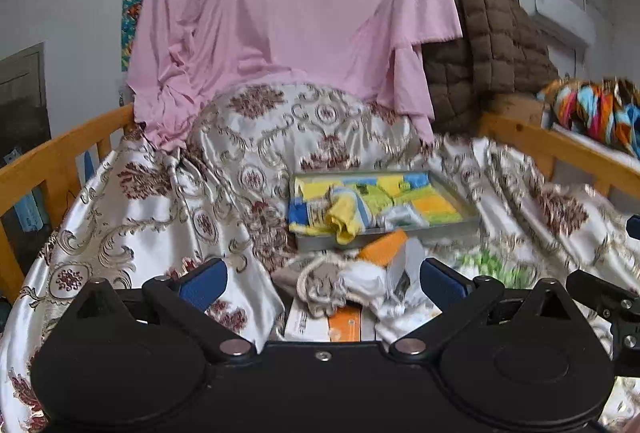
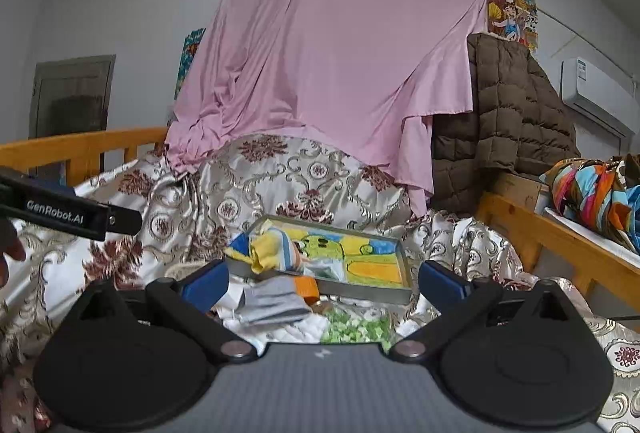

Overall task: Organize soft objects
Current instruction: 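Lift both tools away from the tray back toward the pile, then grasp the grey face mask with the left tool while the right tool grasps the white muslin cloth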

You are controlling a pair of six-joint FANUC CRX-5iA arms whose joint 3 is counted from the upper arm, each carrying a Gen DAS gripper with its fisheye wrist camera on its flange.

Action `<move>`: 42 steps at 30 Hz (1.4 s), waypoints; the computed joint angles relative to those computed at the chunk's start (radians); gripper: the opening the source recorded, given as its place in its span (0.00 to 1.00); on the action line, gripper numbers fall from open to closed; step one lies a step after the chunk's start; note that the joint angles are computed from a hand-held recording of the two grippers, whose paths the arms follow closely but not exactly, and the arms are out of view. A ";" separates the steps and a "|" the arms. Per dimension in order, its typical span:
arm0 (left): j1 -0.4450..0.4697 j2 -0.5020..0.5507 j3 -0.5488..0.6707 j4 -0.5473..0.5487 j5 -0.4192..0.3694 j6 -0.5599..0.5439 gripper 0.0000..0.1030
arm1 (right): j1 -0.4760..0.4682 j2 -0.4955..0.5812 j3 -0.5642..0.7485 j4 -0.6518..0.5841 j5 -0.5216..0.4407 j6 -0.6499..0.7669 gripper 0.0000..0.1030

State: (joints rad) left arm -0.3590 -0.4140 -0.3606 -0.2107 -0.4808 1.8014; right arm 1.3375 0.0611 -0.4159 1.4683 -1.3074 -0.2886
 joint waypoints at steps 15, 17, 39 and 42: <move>-0.055 0.143 0.115 -0.078 -0.135 -0.091 0.99 | -0.059 -0.002 0.010 -0.169 0.168 0.083 1.00; -0.056 0.156 0.127 -0.089 -0.141 -0.092 0.99 | -0.075 0.005 0.018 -0.187 0.193 0.104 1.00; -0.030 0.243 0.178 -0.105 -0.038 -0.148 0.99 | -0.226 0.051 0.036 -0.202 0.420 0.300 1.00; -0.045 0.256 0.192 -0.164 -0.017 -0.140 0.99 | -0.237 0.069 0.036 -0.159 0.429 0.341 1.00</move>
State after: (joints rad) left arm -0.4038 -0.1584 -0.1684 -0.3744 -0.4976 1.6616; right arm 1.1002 0.1305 -0.3797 1.3093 -0.8788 0.0528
